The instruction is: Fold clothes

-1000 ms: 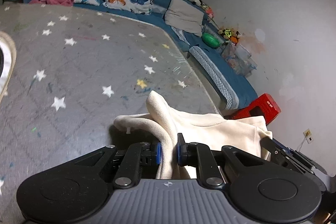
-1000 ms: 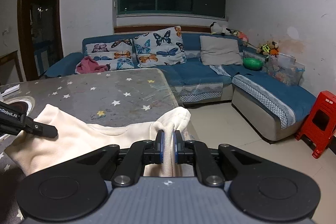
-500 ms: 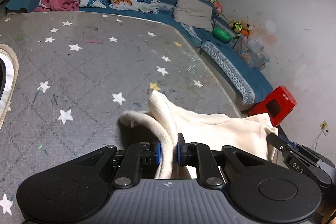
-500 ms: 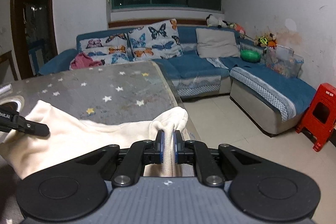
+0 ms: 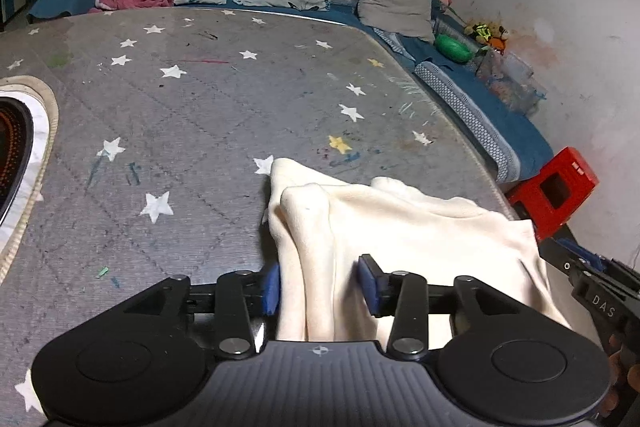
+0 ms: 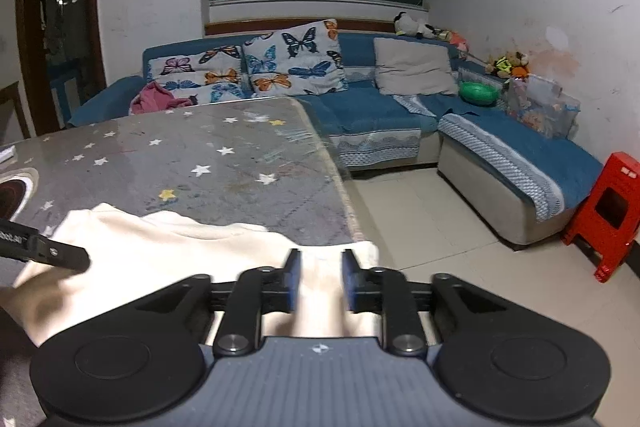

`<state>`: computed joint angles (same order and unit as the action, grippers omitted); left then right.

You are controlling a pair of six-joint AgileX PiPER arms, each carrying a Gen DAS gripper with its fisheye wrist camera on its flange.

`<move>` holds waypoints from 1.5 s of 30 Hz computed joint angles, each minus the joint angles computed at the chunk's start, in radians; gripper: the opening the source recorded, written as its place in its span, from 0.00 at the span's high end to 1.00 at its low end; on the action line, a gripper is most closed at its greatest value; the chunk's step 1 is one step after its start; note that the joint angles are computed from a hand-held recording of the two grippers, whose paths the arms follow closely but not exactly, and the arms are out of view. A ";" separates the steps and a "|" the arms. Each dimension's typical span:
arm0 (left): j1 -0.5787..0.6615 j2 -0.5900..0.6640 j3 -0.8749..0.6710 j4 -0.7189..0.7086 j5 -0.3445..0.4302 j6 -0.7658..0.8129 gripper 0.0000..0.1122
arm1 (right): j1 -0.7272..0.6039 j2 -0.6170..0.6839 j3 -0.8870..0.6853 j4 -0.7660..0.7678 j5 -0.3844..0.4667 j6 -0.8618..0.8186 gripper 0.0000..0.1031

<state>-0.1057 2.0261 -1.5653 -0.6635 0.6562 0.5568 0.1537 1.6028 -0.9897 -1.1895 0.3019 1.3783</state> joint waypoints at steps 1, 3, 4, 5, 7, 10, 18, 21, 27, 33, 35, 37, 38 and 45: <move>-0.002 -0.001 0.001 0.006 -0.005 -0.001 0.60 | 0.000 0.007 -0.004 0.009 -0.006 -0.006 0.72; -0.005 -0.003 0.005 0.018 -0.015 -0.002 0.57 | -0.003 0.021 -0.015 0.051 -0.021 -0.041 0.72; -0.006 -0.004 0.007 0.024 -0.020 -0.003 0.56 | -0.008 0.029 -0.021 0.079 -0.031 -0.063 0.72; -0.008 -0.005 0.009 0.030 -0.026 -0.004 0.55 | -0.010 0.036 -0.025 0.098 -0.038 -0.076 0.72; -0.011 -0.007 0.013 0.043 -0.036 -0.006 0.51 | -0.013 0.050 -0.033 0.131 -0.047 -0.103 0.72; -0.016 -0.011 0.019 0.062 -0.052 -0.009 0.49 | -0.014 0.070 -0.048 0.186 -0.052 -0.156 0.72; -0.029 -0.012 0.028 0.114 -0.093 -0.028 0.40 | -0.009 0.120 -0.082 0.203 -0.037 -0.181 0.71; -0.034 -0.010 0.028 0.135 -0.107 -0.040 0.36 | -0.004 0.129 -0.094 0.206 -0.026 -0.191 0.70; -0.036 -0.004 0.024 0.167 -0.120 -0.064 0.27 | 0.014 0.128 -0.117 0.235 -0.013 -0.226 0.65; -0.034 0.002 0.023 0.178 -0.129 -0.070 0.21 | 0.042 0.141 -0.152 0.318 -0.025 -0.327 0.63; -0.031 0.005 0.020 0.177 -0.128 -0.068 0.19 | 0.050 0.157 -0.171 0.342 -0.022 -0.356 0.59; -0.028 0.008 0.017 0.177 -0.128 -0.066 0.18 | 0.058 0.181 -0.193 0.346 -0.012 -0.359 0.58; -0.027 0.009 0.015 0.176 -0.128 -0.065 0.17 | 0.061 0.192 -0.204 0.349 -0.006 -0.362 0.58; -0.016 0.021 0.011 0.170 -0.133 -0.057 0.10 | 0.067 0.231 -0.247 0.345 0.011 -0.372 0.55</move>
<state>-0.1214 2.0475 -1.5540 -0.4937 0.5233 0.5003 0.2209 1.8334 -1.2372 -0.8449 0.3126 1.0058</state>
